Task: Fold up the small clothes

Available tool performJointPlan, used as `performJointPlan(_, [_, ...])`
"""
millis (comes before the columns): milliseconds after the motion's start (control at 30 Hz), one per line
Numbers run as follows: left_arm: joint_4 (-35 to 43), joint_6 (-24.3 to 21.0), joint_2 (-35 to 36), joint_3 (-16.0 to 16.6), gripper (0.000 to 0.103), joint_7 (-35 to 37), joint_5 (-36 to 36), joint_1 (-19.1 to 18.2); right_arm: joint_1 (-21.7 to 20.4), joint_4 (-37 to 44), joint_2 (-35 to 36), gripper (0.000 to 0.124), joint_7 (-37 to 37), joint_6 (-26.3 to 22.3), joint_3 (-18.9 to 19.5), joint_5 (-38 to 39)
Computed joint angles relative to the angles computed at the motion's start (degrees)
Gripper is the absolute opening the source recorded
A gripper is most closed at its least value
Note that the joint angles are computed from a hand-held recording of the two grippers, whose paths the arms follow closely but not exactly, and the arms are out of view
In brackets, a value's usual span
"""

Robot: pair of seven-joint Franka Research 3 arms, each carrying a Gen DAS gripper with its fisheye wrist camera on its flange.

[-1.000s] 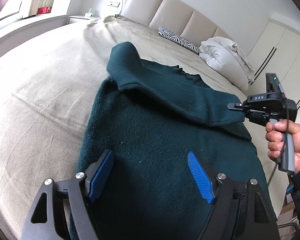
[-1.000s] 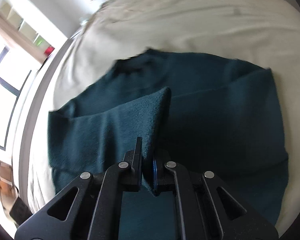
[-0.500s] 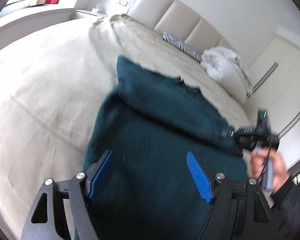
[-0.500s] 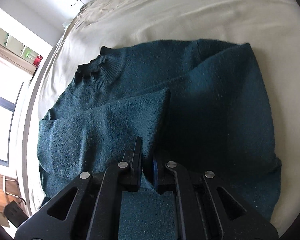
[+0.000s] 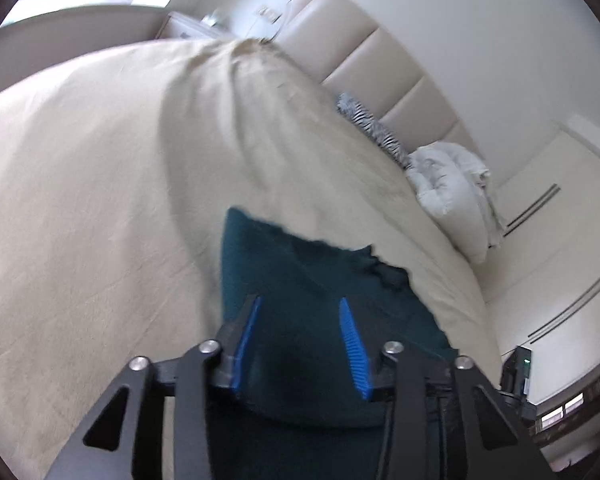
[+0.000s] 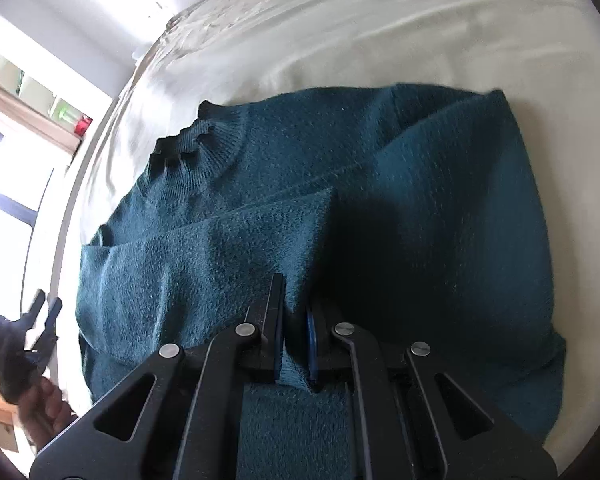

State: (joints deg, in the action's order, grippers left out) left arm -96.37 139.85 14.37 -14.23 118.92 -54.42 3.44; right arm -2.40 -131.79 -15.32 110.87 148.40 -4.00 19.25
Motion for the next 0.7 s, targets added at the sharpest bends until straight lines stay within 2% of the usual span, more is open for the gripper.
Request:
performJointPlan(67, [-1.90,0.38,-0.11,0.54,0.033,-1.86,2.11,-0.36,0.93,-1.32,-0.33,0.008,-1.67,1.85,-1.13,3.82])
performJointPlan(167, [-6.35,2.94,-1.79,0.64,0.031,-0.46,1.96,-0.25,1.63,-2.09,-0.52,0.008,-3.85,3.04,-2.02,7.64])
performJointPlan(267, [-8.88,4.83,-3.18,1.31,0.017,-0.49,4.22,-0.81,1.18,-2.34,-0.75,0.008,-3.44,3.24,-1.48,7.75])
performJointPlan(433, [-11.94,6.47,-5.53,2.02,0.017,0.71,8.51,-1.74,0.81,-3.39,-1.69,0.009,-2.35,3.99,-1.04,7.48])
performJointPlan(600, [-12.17,5.61,-7.48,3.26,0.016,-1.41,13.41,-2.43,0.60,-5.03,-3.66,0.015,-2.41,3.90,-1.48,8.38])
performJointPlan(667, [-11.38,5.73,-8.81,3.00,0.017,2.82,7.42,-1.81,0.01,-5.86,-5.09,0.019,-1.74,3.73,-1.40,7.75])
performJointPlan(700, [-10.37,5.60,-8.87,3.02,0.023,4.67,5.13,-1.89,0.04,-6.28,-5.70,0.024,-1.78,3.97,-1.55,8.06])
